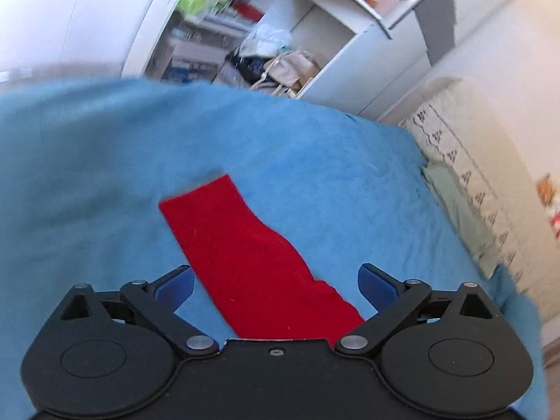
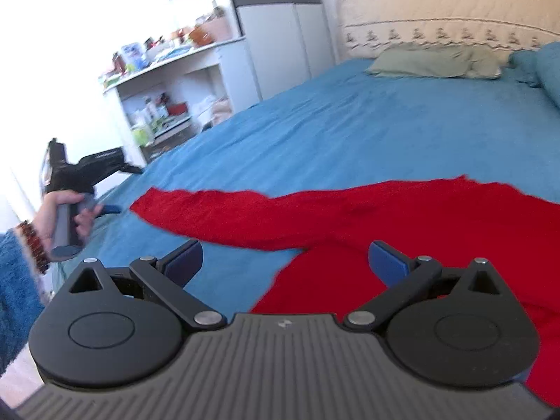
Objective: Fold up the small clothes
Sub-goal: 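Reach the left gripper to the other sleeve cuff and close on it, then lift the sleeve with the left gripper, lay it across the body, open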
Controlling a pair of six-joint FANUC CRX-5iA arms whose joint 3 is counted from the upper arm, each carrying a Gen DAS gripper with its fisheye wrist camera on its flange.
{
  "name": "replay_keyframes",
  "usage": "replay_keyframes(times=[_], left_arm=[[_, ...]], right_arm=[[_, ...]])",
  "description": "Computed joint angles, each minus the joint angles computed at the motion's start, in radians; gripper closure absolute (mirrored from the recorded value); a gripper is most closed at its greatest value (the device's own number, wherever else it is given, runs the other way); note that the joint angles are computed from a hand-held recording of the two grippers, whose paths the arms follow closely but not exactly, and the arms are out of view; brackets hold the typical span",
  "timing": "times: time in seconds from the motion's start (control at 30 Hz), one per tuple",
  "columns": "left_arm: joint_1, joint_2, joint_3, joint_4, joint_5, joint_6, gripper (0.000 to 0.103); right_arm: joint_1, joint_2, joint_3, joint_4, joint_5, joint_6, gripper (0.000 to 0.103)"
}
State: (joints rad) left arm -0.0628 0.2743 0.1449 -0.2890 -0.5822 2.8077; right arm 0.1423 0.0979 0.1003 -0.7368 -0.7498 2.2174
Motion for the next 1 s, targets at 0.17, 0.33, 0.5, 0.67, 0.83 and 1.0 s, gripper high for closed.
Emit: replay_keyframes(times=[0.17, 0.33, 0.5, 0.67, 0.83, 1.0], left_arm=[[0.060, -0.006, -0.107, 0.129, 0.118, -0.059, 0.019], [0.065, -0.045, -0.193, 0.094, 0.226, 0.006, 0.024], [0.057, -0.015, -0.138, -0.023, 0.203, 0.092, 0.029], [0.044, 0.029, -0.059, -0.125, 0.098, 0.184, 0.099], [0.060, -0.004, -0.126, -0.117, 0.178, 0.205, 0.099], [-0.003, -0.019, -0.056, -0.263, 0.120, 0.246, 0.099]], right_arm=[[0.070, 0.030, 0.003, 0.050, 0.022, -0.043, 0.000], [0.101, 0.070, 0.017, 0.060, 0.032, -0.067, 0.000], [0.116, 0.088, 0.017, 0.053, 0.045, -0.059, 0.000], [0.126, 0.102, 0.024, 0.055, 0.044, -0.046, 0.000], [0.130, 0.102, 0.011, 0.071, 0.070, -0.042, 0.000], [0.124, 0.101, 0.003, 0.100, 0.101, -0.060, 0.000]])
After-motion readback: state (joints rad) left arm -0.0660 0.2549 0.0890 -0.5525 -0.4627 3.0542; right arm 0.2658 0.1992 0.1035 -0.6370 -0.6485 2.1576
